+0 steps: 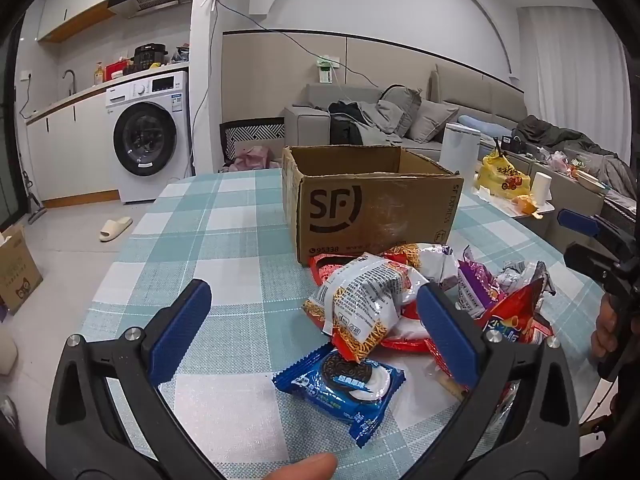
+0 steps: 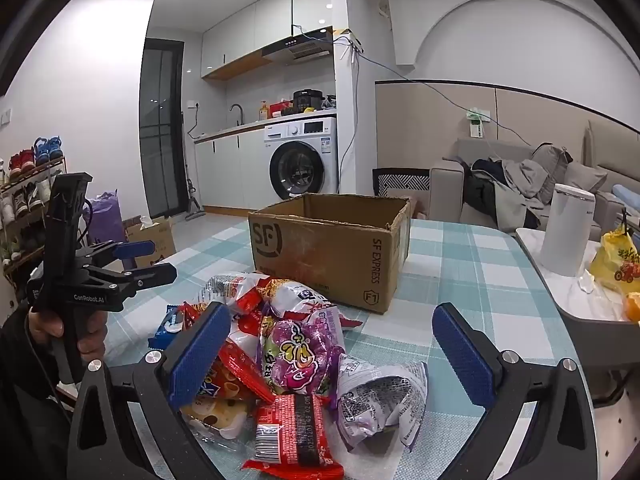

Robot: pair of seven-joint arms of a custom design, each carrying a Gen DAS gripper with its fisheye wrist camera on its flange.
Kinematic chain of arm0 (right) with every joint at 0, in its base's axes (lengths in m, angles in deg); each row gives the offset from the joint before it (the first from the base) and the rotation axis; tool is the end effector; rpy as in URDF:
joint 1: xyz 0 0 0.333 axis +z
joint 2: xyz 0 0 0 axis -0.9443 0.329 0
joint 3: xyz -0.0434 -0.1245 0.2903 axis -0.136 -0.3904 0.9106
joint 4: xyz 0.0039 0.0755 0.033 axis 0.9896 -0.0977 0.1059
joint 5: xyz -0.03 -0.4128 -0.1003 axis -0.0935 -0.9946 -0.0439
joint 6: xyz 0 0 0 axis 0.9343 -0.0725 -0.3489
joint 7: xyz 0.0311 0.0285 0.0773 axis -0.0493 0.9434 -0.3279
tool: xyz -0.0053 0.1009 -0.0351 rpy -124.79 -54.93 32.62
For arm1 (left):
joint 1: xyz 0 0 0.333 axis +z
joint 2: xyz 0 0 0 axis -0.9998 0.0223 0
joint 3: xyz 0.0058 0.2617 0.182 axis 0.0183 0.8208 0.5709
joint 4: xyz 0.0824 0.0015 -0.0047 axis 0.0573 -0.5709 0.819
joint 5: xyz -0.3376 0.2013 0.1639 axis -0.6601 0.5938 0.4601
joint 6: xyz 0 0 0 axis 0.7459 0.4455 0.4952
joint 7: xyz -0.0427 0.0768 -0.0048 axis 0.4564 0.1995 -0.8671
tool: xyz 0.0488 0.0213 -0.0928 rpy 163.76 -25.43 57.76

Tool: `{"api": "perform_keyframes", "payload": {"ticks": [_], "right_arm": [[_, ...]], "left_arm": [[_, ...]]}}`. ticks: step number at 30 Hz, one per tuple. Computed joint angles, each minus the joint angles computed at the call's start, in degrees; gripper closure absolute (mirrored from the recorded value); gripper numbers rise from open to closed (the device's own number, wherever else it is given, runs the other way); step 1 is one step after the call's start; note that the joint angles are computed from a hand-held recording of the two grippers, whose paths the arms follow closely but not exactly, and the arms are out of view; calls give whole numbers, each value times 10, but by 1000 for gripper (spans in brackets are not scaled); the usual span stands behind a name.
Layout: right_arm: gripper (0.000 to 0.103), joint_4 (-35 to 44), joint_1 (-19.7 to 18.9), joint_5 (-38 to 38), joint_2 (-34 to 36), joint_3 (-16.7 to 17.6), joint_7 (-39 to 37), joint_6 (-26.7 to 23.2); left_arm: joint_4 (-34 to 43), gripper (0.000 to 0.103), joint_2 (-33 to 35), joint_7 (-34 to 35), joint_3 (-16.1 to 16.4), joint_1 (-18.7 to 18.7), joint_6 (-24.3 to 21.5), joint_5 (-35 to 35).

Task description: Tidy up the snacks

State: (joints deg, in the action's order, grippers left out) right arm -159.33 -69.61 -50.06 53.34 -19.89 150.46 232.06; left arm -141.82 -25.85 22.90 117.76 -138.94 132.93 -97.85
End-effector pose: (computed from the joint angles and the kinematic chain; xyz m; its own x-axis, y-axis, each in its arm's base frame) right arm 0.6961 0.0907 0.4356 0.4222 -0.9056 -0.0408 -0.3343 -0.1136 -0.9356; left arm 0.6833 -0.2687 0.4426 -0.1825 -0.9826 0.0345 -0.4403 0.0503 -0.8964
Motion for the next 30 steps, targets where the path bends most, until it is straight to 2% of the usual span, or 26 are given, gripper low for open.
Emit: {"api": "perform_keyframes", "payload": {"ticks": [1,13,16,18,23,26,30], "right_arm": [[0,6,0,-18,0,0,16,-4],[0,9,7,-20,1,-10,19,-3],[0,14,8,-26,4,-12,26,0],[0,14,9,-25,4,-14,26,0],[0,17,10,-28,6,-16,30,3],[0,5,12,-12,2,-13,13,0],[0,6,7,-16,2,-8,14,0]], "left_arm": [[0,1,1,0,4,-3,1,1],[-1,1,2,-5,10,-8,-2,2],[-8,1,-9,0,-10,7,2,7],[-10,1,-10,2,-9,7,2,4],[-1,1,-3,12,-30,24,7,-1],[3,1,3,11,-16,11,3,-10],[-2,1,-9,20,-37,29,5,-3]]}}
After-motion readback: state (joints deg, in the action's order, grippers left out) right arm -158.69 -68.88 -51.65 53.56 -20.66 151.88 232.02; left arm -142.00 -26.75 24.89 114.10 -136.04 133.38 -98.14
